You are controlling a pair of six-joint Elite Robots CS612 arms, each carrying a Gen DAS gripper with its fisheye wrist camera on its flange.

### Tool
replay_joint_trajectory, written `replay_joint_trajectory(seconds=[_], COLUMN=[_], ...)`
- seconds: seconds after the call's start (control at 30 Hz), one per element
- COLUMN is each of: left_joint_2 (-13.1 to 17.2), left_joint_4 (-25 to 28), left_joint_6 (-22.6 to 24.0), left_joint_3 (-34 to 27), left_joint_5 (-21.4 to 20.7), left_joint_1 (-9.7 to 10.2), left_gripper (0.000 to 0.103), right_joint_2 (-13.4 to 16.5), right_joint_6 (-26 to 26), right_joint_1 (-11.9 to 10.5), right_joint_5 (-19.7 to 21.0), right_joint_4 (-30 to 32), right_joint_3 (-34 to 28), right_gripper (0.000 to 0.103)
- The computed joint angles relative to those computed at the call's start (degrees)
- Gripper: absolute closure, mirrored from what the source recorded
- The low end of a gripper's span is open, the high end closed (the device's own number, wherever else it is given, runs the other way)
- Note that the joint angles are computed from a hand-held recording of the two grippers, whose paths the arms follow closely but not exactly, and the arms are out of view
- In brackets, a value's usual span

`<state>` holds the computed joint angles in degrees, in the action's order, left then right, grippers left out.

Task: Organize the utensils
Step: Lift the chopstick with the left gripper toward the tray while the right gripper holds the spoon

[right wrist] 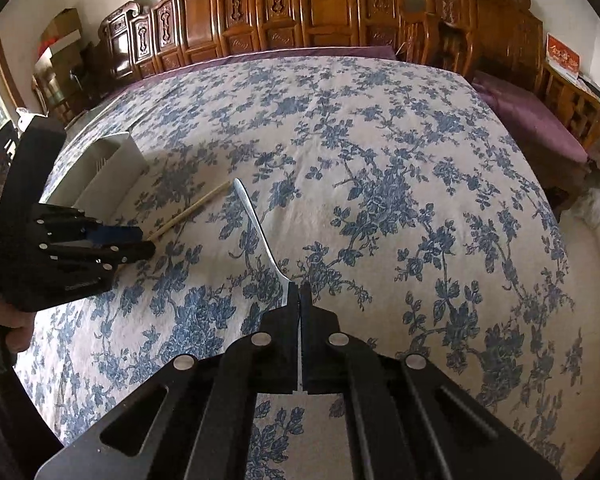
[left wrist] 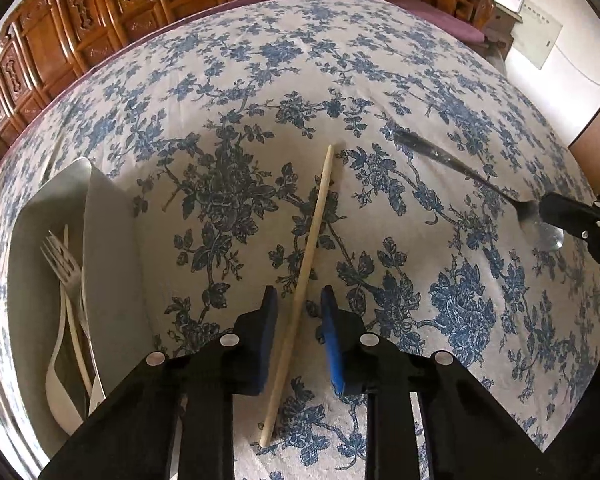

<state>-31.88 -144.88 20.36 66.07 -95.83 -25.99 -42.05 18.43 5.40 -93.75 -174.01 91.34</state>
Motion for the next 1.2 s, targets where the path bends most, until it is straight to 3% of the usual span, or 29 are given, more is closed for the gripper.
replay_joint_trajectory(seconds=[0.07, 0.5, 0.83, 1.2], left_joint_2=[0.1, -2.8, -5.7, -4.2], left_joint_4=[0.6, -4.7, -8.3, -5.7], left_joint_6=[-0.2, -3.1, -2.3, -2.2], left_joint_3=[-0.3, 3.0, 4.4, 0.5], left_joint_5=[-0.8, -2.7, -3.1, -0.6], left_joint_1=[0.07, 1.34, 3.57, 6.41], left_gripper=[0.098, 0.099, 0.099, 0.099], right_joint_2=[-0.1, -1.3, -1.2, 0.2], right_joint_6=[0.0, -0.9, -2.1, -3.3], right_joint_1=[0.0, 1.2, 2.8, 4.3], right_joint_5=[0.0, -2.0, -1.8, -0.8], right_joint_4=[-0.1, -0.2, 0.2, 2.6], right_joint_3=[-0.1, -0.7, -3.9, -8.3], right_gripper=[0.101, 0.101, 0.101, 0.101])
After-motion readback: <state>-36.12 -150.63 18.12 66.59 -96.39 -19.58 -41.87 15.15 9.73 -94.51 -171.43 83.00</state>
